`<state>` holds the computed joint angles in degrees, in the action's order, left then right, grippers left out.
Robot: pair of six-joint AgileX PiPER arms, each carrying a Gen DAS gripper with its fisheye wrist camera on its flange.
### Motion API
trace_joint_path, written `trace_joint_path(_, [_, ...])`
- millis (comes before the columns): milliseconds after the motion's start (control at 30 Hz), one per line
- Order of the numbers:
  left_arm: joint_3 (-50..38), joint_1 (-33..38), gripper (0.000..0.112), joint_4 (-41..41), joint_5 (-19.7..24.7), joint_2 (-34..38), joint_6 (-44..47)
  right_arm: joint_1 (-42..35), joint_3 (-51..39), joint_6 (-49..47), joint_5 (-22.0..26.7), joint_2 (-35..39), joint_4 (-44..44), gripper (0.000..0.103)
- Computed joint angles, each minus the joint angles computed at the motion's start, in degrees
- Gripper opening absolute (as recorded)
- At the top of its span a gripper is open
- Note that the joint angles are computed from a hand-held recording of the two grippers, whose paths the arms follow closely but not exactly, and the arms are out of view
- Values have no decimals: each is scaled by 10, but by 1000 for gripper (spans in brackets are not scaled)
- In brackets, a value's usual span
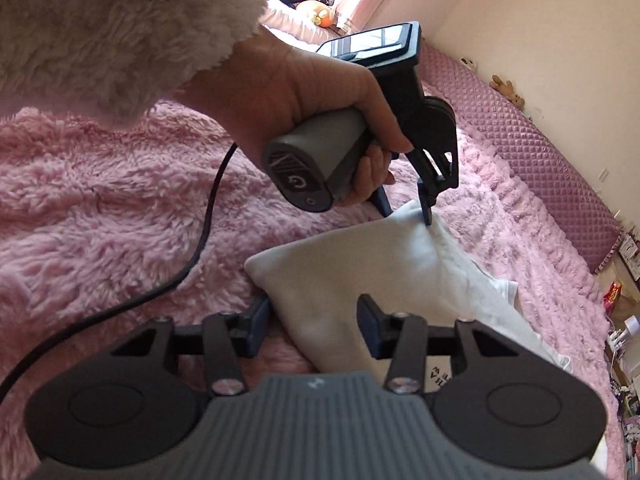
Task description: Fold small clothes
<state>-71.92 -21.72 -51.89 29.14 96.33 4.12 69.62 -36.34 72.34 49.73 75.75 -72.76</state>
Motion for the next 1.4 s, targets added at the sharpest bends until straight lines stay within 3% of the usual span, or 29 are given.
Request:
trace_joint_path(167, [-39, -7, 45, 6, 20, 33, -12, -4, -16, 15, 10, 44, -42, 43])
trace_joint_path(300, [-43, -2, 46, -26, 29, 44, 29, -9, -17, 30, 7, 55, -60, 42])
trace_joint_path(333, [-37, 1, 36, -49, 29, 43, 59, -10, -17, 34, 3, 53, -59, 38])
trace_joint_path(367, [-31, 0, 29, -48, 22, 40, 67, -17, -15, 34, -10, 47, -56, 16])
trace_joint_path(400, [-31, -3, 18, -34, 18, 39, 58, -22, -15, 34, -25, 42, -46, 7])
trace_joint_path(467, [-19, -5, 14, -45, 6, 32, 81, -15, -10, 49, -18, 38, -49, 1])
trace_joint_path(567, [-8, -7, 11, -65, -6, 23, 96, -28, -17, 50, -30, 29, -36, 0])
trace_joint_path(733, [-30, -6, 11, -37, 14, 14, 44, -51, -35, 22, -47, -10, 5, 0])
trace_joint_path(900, [-89, -22, 11, 43, 38, 10, -36, -112, -54, -11, -86, -89, 98, 0])
trace_joint_path(1000, [-138, -46, 11, 139, 50, 18, -131, -155, -62, -38, -106, -135, 158, 0])
trace_joint_path(1233, [-229, -103, 11, 252, 68, 45, -249, -178, -60, -48, -66, -228, 204, 0])
trace_joint_path(1400, [-336, -155, 10, 339, 110, 88, -330, -179, -50, -59, -24, -295, 219, 0])
